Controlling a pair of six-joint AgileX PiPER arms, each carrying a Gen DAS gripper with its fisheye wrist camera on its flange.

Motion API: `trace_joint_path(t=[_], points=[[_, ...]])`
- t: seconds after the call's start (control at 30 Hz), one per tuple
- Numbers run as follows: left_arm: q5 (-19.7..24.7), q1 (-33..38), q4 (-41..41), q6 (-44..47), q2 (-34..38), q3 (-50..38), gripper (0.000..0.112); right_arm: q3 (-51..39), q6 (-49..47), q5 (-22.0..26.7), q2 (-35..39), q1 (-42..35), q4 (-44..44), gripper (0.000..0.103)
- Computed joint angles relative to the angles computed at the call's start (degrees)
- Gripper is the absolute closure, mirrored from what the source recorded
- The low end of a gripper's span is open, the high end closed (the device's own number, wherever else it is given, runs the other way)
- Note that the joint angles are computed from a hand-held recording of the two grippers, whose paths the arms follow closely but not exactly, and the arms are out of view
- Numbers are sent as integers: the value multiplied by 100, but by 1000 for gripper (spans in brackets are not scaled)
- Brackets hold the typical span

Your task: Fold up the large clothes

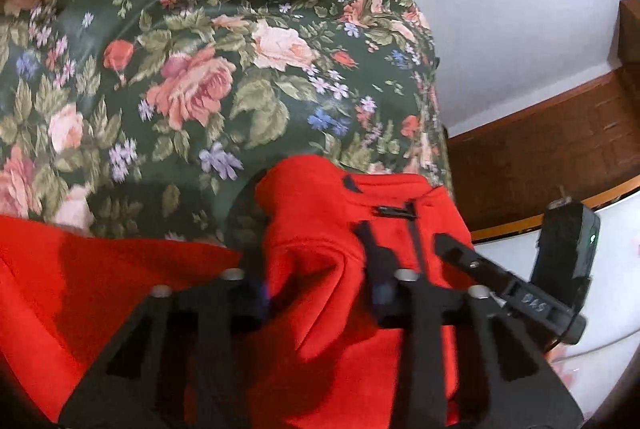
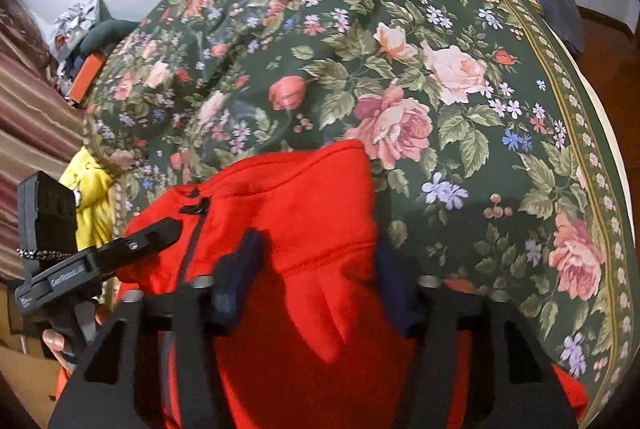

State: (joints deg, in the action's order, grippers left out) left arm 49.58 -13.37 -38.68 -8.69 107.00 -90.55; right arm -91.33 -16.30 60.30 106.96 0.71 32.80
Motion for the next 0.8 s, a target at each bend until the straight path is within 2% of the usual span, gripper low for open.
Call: trace_joint_path(t=[0.07,0.13,0.27,0.37,0.53,0.8], points=[[142,-88,326,-360,-86,-101,88,41,-265,87,-50,-49,285,86],[286,-232,790,-695,-285,-153,91,113,-368,181,-198,-40,373,91],[589,-595,1667,-989,-861,-186,93,337,-370,71,-736,213,-6,92],[807,-902,2302,-1114,-1415,-162,93,570,-371,150,-1270,257,35,93],[1146,-1440,3003,-1421,-2382,-50,93,1043,-501,195,-2426,434,-141,93],[1669,-3451,4729,-2717,-3665,559,91,1965,-383,505,-4270,805,-565,93]])
